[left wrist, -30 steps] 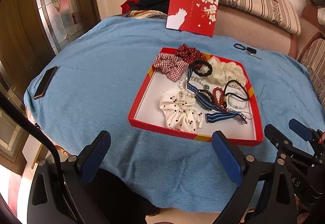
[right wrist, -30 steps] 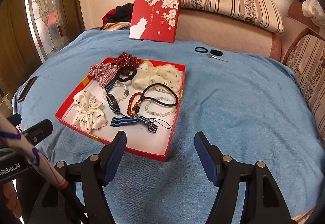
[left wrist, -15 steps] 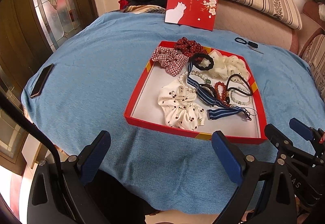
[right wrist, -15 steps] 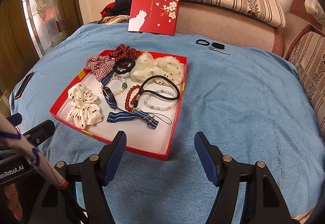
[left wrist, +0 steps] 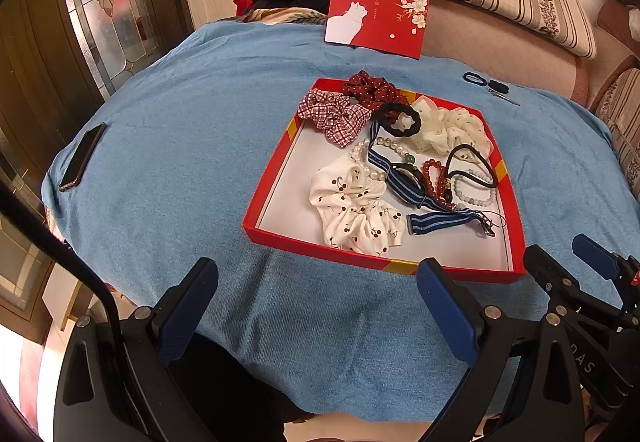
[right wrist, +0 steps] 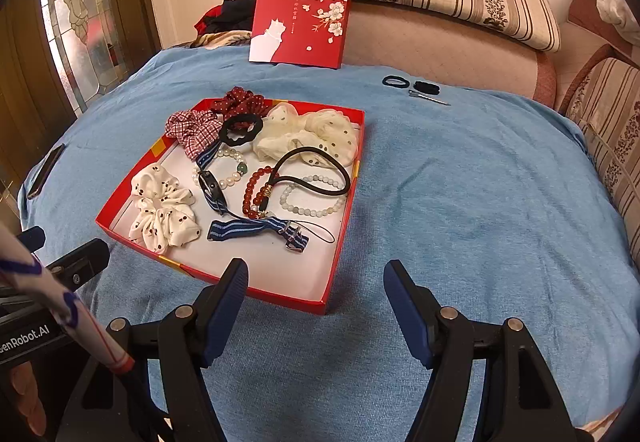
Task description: Organize jewelry
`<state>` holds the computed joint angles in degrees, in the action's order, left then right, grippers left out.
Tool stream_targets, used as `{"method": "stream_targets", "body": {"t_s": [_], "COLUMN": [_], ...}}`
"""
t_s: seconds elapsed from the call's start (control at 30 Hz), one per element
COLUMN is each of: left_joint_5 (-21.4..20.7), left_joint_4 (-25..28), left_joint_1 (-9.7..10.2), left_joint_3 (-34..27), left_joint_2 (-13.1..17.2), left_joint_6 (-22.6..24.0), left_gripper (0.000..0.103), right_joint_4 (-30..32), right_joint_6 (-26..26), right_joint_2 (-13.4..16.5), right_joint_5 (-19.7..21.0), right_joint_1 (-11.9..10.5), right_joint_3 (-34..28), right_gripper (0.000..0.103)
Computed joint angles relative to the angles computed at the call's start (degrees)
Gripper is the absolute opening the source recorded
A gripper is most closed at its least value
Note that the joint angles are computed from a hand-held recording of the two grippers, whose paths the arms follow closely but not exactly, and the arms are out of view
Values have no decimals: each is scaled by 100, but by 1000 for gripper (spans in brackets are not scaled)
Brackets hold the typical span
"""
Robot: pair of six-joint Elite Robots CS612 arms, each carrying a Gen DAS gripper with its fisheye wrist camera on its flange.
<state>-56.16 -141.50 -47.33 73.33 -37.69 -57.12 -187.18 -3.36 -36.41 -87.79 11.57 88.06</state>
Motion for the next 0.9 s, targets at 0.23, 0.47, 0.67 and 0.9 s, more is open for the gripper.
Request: {"method": "stream_targets", "body": {"t_s": [0.23, 0.47, 0.67, 0.9], "left_joint_5": [5, 11, 61, 44], "left_joint_4": [-38, -36, 19, 2], "left_joint_1": [-3, -8, -32, -30], "left_joint_3": [24, 28, 41, 54], "left_joint_2": [-9, -10, -34, -44], "left_joint_6": [-10, -54, -179, -162], "left_gripper": [99, 99, 99, 99], "right_joint_4": [-23, -54, -82, -112], "right_joint_6": [-13, -12, -7, -45], "right_joint_2": [-8, -11, -24, -44], "right_joint_5": [-25, -36, -41, -40], "right_joint_1": [13, 24, 36, 46], "right_joint_3": [19, 39, 66, 102], "right_gripper": [75, 75, 75, 76]}}
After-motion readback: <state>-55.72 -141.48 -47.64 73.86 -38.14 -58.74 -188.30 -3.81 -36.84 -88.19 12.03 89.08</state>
